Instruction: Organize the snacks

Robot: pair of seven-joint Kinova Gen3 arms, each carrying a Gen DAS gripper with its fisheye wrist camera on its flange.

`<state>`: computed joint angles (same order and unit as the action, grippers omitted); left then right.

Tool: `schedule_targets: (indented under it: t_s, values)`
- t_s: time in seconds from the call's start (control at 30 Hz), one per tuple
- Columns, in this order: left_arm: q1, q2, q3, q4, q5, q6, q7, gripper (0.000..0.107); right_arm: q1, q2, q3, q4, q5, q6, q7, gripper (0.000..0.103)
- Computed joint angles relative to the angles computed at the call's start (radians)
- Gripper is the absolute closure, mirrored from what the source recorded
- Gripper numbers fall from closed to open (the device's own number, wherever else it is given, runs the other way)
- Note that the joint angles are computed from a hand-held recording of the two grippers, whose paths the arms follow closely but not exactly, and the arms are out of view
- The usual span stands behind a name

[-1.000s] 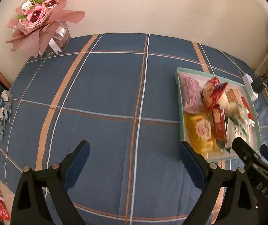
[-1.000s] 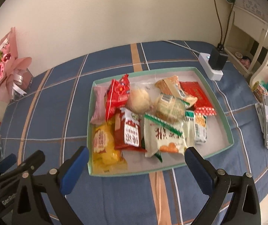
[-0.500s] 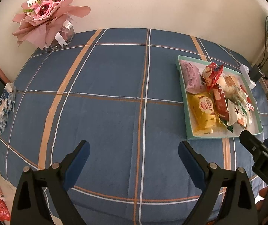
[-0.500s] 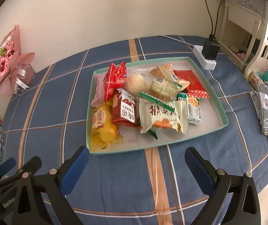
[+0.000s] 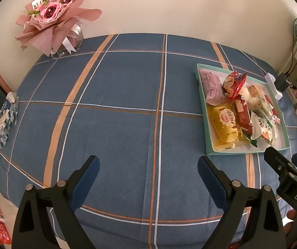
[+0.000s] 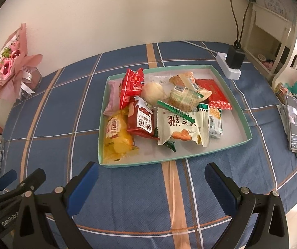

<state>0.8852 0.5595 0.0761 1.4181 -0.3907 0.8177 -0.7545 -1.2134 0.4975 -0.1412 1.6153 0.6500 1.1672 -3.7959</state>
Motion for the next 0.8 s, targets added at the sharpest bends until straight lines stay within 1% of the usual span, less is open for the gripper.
schedule_targets:
  t_s: [0.8]
  values:
    - [0.005, 0.002, -0.004, -0.002, -0.013, 0.004, 0.006, 0.012, 0.002, 0.006, 0.002, -0.017, -0.019, 0.015, 0.006, 0.0]
